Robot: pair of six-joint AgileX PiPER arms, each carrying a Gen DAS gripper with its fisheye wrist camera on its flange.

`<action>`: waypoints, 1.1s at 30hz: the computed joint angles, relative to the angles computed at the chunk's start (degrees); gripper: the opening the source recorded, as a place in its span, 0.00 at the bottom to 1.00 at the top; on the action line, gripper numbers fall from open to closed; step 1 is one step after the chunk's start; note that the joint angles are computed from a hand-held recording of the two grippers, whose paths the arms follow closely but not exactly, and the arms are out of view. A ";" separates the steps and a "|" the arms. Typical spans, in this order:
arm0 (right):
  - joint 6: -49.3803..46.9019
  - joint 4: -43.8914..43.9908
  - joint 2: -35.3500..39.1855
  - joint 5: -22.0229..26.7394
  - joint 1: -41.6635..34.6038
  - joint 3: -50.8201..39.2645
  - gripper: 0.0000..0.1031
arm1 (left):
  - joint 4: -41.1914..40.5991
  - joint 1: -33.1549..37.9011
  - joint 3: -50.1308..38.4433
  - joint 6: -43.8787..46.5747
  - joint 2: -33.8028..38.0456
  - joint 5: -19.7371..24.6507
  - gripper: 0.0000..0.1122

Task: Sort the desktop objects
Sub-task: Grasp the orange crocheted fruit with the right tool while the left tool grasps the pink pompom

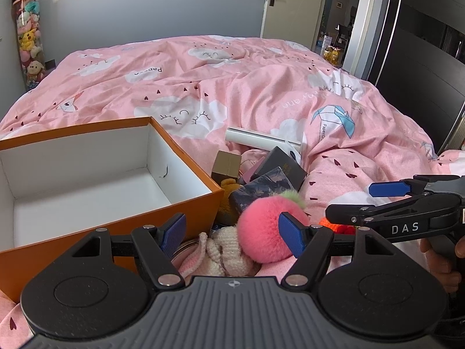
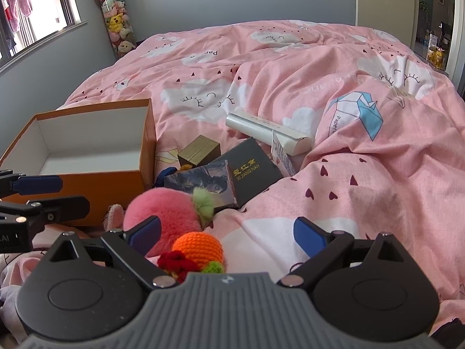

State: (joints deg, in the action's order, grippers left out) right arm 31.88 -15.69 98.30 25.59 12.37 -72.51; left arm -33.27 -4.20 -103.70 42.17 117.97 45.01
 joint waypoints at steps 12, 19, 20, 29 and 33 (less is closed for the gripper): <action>-9.74 8.23 -0.07 1.51 -1.29 -0.56 0.70 | -3.81 1.65 -5.22 6.96 3.22 9.18 0.57; -15.89 12.45 0.29 2.14 -0.73 -0.47 0.67 | -2.24 0.41 -7.51 7.81 5.42 10.95 0.57; -17.27 13.62 0.56 2.15 -0.71 -0.52 0.65 | -2.22 0.42 -7.06 8.17 5.20 10.66 0.57; -28.21 22.06 3.02 4.84 -0.44 -2.37 0.46 | -1.75 0.80 -10.48 7.94 7.40 11.84 0.59; -29.67 23.11 1.89 4.76 -0.95 -2.05 0.43 | -2.33 0.35 -11.85 10.14 8.45 11.91 0.61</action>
